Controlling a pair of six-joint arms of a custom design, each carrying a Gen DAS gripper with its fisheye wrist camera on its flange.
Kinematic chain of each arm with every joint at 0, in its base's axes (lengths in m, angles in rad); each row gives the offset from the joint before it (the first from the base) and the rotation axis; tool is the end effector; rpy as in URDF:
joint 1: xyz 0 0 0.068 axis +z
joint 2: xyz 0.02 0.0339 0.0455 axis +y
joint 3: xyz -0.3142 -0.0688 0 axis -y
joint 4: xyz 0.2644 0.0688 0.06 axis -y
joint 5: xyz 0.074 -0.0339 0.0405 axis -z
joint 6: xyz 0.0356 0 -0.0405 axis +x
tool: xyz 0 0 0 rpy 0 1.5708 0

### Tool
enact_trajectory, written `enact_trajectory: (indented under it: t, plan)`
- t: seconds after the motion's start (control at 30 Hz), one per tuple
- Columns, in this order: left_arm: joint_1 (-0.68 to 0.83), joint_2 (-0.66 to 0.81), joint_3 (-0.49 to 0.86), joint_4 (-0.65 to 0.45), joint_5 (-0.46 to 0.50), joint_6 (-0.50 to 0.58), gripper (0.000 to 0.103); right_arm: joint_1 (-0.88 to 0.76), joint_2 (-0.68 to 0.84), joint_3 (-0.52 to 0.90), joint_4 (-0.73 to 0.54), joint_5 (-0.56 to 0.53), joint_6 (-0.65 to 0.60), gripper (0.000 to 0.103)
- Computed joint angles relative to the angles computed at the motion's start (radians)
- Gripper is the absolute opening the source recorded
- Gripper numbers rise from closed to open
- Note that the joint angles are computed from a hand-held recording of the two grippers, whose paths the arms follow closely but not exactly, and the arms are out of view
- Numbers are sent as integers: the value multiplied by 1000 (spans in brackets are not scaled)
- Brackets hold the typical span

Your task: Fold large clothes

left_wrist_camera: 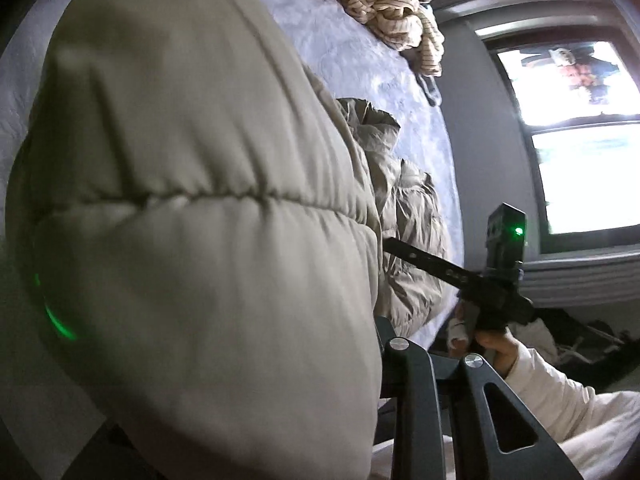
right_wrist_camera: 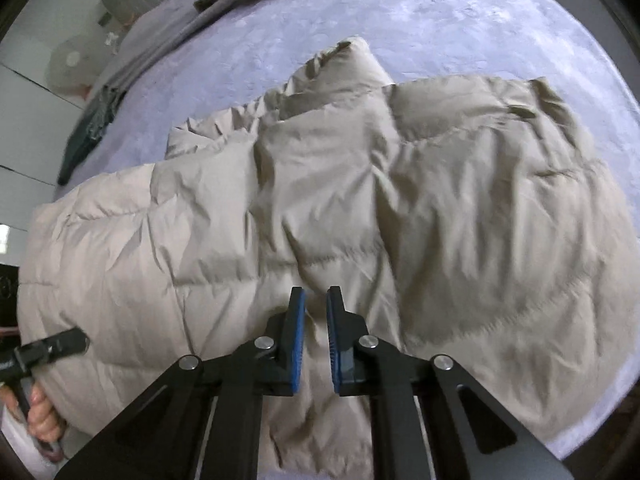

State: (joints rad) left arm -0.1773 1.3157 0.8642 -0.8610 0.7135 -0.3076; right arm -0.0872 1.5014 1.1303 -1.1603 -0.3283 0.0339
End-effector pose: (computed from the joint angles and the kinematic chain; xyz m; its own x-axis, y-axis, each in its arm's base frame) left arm 0.2229 -0.0636 0.2586 -0.9972 -0.0539 -0.0519 -0.0042 0.7328 -0.6804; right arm 0.2706 -0.0121 0.2794 -0.9925 0.1190 -0.0284 0.1035 0.9406 0.3233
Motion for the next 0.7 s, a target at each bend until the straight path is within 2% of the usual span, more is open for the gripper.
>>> enact_trajectory:
  t: [0.17,0.3,0.47,0.63,0.7]
  plan:
    - [-237,-12,142,16,-156,-297,31,-7,104,-25,85,-107,-40,12]
    - [-434,118,321,-7,-293,-451,31,-30,163,-66,132,-171,-52,8]
    - [-567,312,553,-82,-398,-495,31,-82,258,-36,99,-238,-122,4]
    - [-619,453,715,-130,-407,-507,36,-271,281,61,-92,-297,-303,4]
    - [-639,502,746,-113,-377,-501,51,-373,279,107,-172,-283,-395,4]
